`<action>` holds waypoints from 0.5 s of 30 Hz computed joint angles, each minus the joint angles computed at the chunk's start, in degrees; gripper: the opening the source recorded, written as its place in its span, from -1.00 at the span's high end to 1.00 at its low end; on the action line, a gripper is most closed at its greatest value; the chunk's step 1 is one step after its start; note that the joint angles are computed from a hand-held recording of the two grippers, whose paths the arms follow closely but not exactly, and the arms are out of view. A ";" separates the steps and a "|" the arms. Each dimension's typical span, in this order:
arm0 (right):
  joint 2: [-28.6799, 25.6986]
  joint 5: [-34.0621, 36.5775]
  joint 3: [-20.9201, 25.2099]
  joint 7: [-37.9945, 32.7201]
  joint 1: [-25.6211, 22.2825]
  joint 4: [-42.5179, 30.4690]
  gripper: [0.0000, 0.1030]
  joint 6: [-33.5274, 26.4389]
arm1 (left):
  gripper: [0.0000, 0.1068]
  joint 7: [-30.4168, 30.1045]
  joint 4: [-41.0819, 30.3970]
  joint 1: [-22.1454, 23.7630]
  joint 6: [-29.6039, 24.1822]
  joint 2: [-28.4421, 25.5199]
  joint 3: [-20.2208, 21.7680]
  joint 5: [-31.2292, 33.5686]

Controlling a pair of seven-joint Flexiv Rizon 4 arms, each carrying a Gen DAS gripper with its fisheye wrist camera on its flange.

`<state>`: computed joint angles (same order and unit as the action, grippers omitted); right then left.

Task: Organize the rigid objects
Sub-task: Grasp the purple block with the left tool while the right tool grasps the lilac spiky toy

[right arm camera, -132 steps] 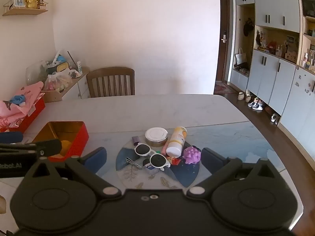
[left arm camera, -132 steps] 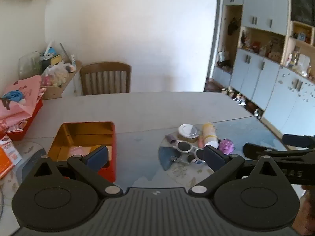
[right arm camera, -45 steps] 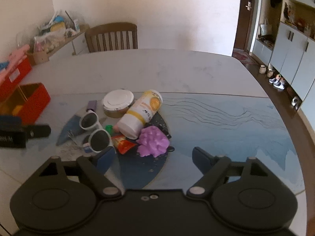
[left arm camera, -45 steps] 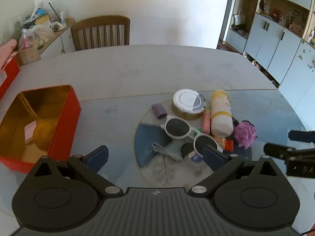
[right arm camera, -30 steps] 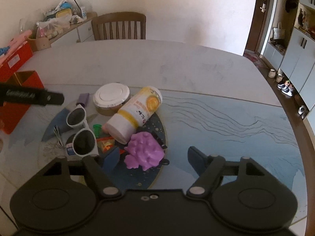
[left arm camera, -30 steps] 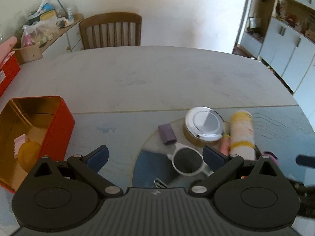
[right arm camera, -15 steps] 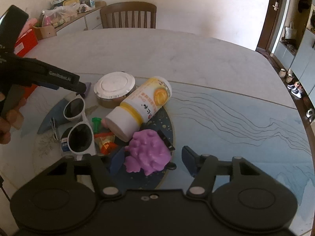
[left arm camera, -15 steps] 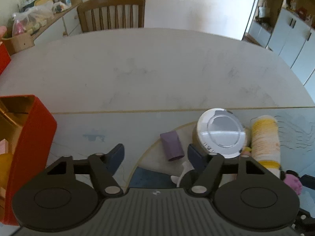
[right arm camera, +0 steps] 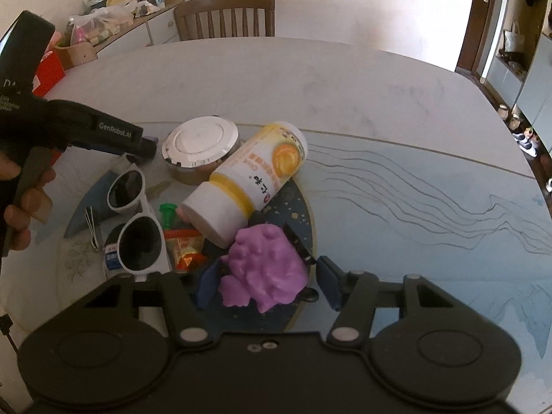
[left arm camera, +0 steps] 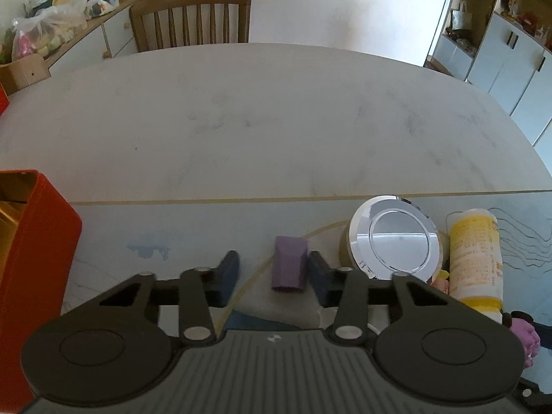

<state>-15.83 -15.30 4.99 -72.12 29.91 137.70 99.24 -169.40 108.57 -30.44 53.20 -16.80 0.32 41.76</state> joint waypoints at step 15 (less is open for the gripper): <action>2.06 -0.25 -0.50 1.01 0.07 1.31 -0.13 -0.39 | 0.62 1.32 0.88 -0.06 0.42 1.22 -0.31 0.29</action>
<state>-13.77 -15.55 4.48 -71.11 29.98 139.01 98.86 -168.07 109.45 -30.51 53.62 -15.58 0.01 42.05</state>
